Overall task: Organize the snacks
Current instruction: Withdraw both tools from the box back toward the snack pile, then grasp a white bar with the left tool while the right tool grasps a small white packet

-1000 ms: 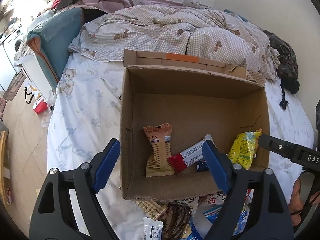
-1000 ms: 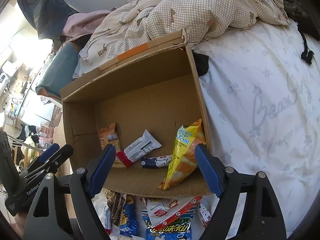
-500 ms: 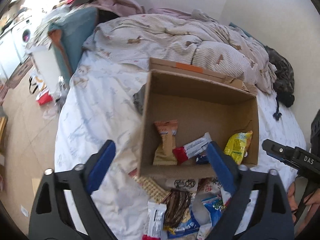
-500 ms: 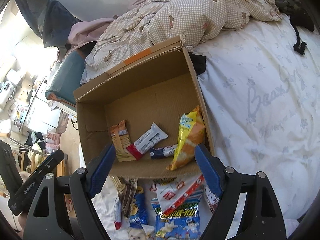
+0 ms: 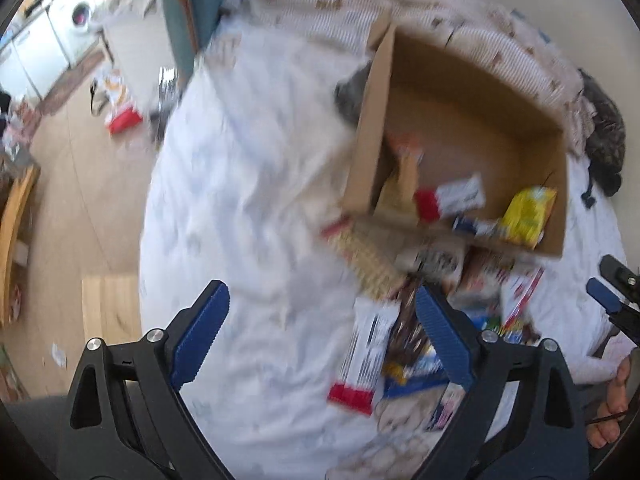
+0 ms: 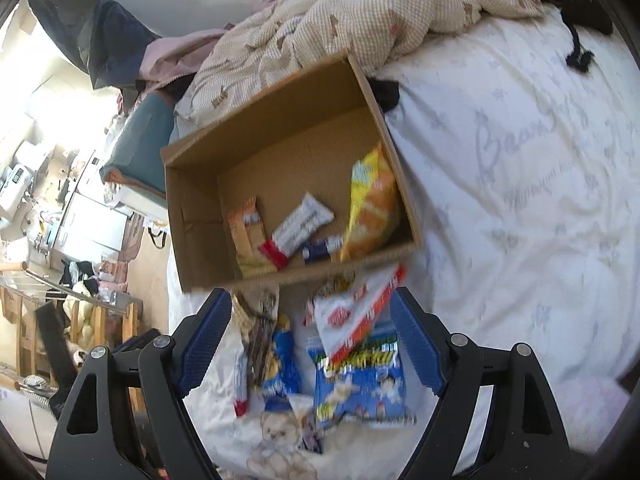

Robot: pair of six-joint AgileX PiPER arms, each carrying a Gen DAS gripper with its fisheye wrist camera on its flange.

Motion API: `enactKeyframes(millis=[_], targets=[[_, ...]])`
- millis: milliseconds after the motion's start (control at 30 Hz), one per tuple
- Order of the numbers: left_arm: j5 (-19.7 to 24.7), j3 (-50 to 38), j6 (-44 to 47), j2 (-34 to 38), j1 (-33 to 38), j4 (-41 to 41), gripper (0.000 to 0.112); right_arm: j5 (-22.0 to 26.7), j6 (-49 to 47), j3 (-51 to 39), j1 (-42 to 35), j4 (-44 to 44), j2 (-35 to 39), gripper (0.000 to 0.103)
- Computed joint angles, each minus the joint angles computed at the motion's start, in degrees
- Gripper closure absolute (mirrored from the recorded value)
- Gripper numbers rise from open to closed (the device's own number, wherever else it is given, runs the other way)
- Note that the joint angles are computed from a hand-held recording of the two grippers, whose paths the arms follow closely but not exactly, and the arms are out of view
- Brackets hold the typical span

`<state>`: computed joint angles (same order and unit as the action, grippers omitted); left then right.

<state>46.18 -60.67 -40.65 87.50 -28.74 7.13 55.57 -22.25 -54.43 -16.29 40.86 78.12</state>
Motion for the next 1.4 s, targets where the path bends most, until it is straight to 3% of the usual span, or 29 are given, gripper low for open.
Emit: enactKeyframes(millis=[67, 133, 267, 433, 633, 767, 967, 1067, 1133, 1400], targets=[[-0.6, 1.2, 4.4, 1.5, 0.9, -5.6, 0.040, 1.0, -0.4, 1.9, -0.8, 0.0, -1.3, 0.019], [-1.3, 1.6, 7.6, 4.2, 0.8, -9.5, 0.048, 2.0, -1.1, 3.7, -2.0, 0.4, -2.2, 0.019], [-1.4, 0.5, 12.2, 10.4, -1.0, -14.1, 0.057, 2.5, -1.9, 5.6, -3.2, -0.4, -3.5, 0.019], [-2.2, -0.5, 11.3, 15.3, -3.0, -13.3, 0.059, 2.6, -3.2, 6.5, -4.9, -1.6, -4.9, 0.019], [-3.9, -0.1, 13.4, 17.1, -2.6, -16.1, 0.085, 2.6, -3.1, 6.6, -4.9, -2.3, -4.7, 0.019], [-1.8, -0.5, 8.7, 15.2, -4.2, -9.8, 0.085, 2.9, -2.9, 6.2, -3.9, -2.0, -4.4, 0.019], [0.5, 2.6, -0.7, 3.6, -6.1, -3.4, 0.085, 5.2, -2.8, 9.1, 0.3, -1.8, -5.1, 0.019], [1.8, 4.6, -4.4, -1.6, -7.1, -1.6, 0.085, 6.1, -1.3, 12.1, 3.1, -1.7, -4.7, 0.022], [1.8, 5.9, -4.3, -3.5, -6.4, -2.5, 0.085, 6.0, -0.1, 14.1, 5.2, -1.6, -4.6, 0.029], [1.5, 5.0, -5.7, -4.2, -6.4, -1.9, 0.085, -1.3, 9.7, 17.0, 19.8, -6.4, -0.4, 0.040]])
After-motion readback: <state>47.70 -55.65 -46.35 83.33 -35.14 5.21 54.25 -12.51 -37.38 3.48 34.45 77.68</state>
